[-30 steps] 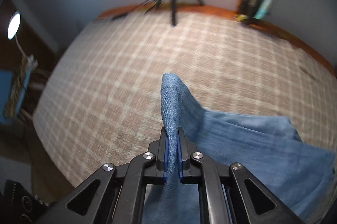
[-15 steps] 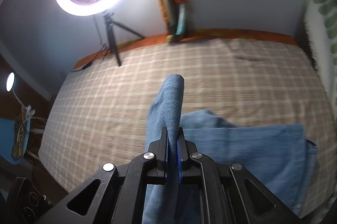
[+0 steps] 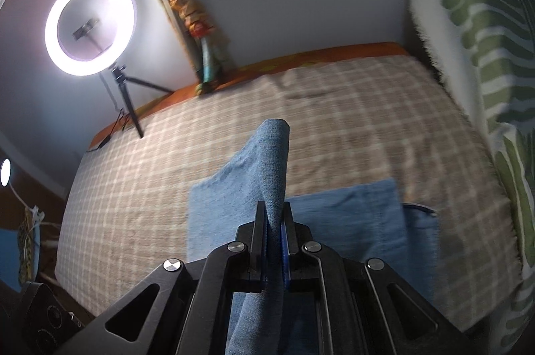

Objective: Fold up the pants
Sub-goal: 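Lift the folded edge with both tools and fold it over the jeans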

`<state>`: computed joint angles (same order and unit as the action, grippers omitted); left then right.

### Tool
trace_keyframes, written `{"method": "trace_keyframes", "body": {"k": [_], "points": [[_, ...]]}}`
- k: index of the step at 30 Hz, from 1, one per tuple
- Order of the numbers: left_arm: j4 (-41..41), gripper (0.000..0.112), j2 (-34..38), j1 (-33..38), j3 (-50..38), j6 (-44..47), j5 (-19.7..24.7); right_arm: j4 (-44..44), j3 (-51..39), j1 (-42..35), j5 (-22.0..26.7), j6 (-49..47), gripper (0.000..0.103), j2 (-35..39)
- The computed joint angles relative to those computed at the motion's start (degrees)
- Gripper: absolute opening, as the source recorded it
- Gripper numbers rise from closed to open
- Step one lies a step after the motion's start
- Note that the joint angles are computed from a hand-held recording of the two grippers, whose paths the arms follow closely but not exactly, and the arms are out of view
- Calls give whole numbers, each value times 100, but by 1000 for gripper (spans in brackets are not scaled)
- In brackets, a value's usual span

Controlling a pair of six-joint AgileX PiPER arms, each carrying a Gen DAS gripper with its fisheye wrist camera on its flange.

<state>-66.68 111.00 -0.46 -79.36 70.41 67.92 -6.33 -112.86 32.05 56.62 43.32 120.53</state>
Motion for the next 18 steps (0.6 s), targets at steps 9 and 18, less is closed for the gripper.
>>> {"method": "trace_keyframes", "body": {"k": [9, 18], "points": [[269, 10, 815, -490, -1257, -515, 57, -59, 1536, -474, -611, 54, 4, -844], [439, 10, 1221, -989, -1605, -793, -199, 383, 2454, -1024, -1285, -404, 4, -981]]}}
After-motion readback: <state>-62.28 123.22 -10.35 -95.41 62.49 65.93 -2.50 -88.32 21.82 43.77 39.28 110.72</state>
